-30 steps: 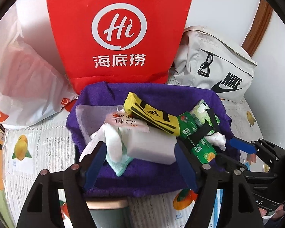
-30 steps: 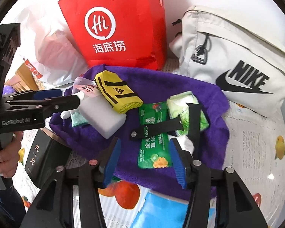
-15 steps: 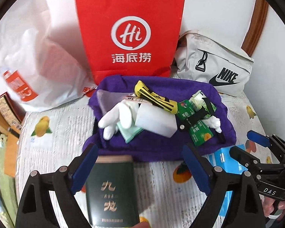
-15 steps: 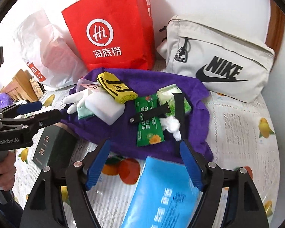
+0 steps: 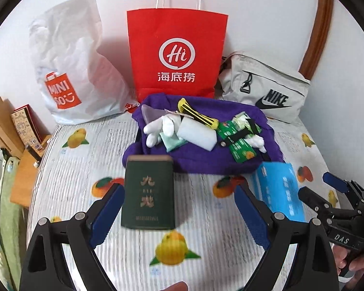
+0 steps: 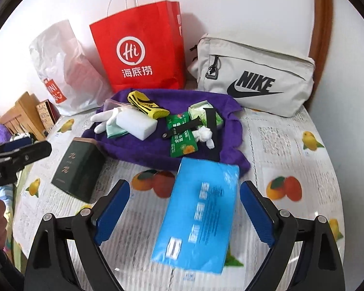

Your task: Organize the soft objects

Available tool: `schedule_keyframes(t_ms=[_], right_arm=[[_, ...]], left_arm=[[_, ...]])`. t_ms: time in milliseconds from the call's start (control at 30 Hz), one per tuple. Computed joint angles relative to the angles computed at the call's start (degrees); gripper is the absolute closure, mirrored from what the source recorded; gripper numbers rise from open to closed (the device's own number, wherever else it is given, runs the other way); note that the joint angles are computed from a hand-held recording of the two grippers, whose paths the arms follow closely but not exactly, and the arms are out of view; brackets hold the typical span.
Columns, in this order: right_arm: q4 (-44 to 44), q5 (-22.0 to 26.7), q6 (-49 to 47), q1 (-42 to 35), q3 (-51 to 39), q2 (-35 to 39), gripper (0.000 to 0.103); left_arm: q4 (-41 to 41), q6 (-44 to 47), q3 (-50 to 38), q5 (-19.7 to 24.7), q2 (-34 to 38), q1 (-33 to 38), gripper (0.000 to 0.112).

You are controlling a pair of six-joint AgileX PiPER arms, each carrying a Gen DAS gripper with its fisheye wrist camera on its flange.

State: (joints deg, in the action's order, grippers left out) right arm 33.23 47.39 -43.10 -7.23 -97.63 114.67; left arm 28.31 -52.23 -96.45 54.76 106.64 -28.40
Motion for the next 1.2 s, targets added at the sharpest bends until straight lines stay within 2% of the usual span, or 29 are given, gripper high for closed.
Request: schedule_keyframes(t_ms=[200, 600, 900, 1200], right_arm=[[3.5, -1.8, -4.7, -2.8, 9.4, -7.2, 0.012], [10.7, -2.7, -15.7, -9.1, 24.7, -19.0, 0.012], [17.3, -0.8, -25.6, -15.5, 35.0, -27.2, 0.012], [20.8, 3.7, -31.6, -22.0, 40.6, -34.1, 0.012]], left_arm=[[5.9, -8.4, 8.1, 0.7, -6.2, -5.4, 0.020], [13.6, -21.6, 18.8, 2.5, -13.8, -15.5, 0.020], [18.1, -30.7, 23.7, 7.5, -16.9, -24.9, 0.020], [20.6, -34.8, 22.8, 14.6, -17.6, -32.5, 0.020]])
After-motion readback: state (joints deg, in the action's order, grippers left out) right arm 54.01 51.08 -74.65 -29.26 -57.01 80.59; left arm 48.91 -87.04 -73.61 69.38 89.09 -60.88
